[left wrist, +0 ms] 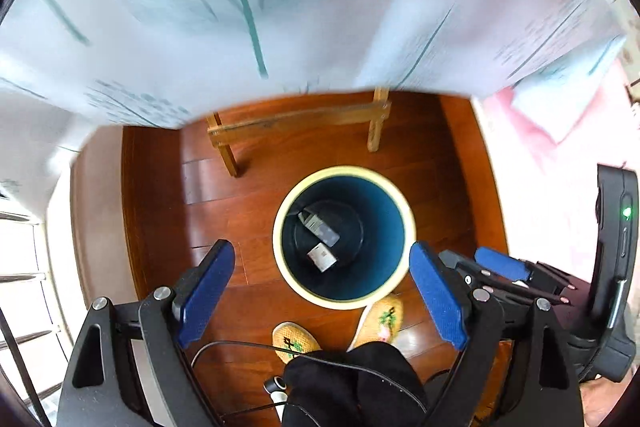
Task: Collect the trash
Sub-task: 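Raise both tools back toward the table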
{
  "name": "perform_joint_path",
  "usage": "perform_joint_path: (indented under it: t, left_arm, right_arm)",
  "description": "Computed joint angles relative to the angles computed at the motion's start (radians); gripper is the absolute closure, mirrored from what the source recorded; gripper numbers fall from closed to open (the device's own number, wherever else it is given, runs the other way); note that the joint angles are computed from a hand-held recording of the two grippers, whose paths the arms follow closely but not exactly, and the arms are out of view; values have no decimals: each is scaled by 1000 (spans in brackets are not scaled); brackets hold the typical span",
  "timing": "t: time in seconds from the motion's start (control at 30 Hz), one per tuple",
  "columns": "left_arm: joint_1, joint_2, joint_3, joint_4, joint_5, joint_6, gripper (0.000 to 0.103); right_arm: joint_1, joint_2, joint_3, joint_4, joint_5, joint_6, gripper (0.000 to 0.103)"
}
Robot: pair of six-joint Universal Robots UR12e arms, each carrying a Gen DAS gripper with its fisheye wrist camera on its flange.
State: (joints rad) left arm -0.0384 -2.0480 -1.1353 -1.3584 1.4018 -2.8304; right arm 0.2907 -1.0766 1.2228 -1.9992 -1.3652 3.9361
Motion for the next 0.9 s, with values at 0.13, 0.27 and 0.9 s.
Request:
perform_joint_path:
  t: [0.13, 0.27, 0.9]
  left_arm:
    - [16, 26, 54, -38, -38, 6, 15]
    - [35, 45, 110, -57, -77, 16, 15]
    - [79, 12, 381, -12, -144, 22, 15]
  right_arm:
    - [9, -27, -53, 52, -19, -13, 47]
    - [15, -34, -128, 111, -42, -45, 47]
    - [67, 13, -428, 109, -368, -122, 47]
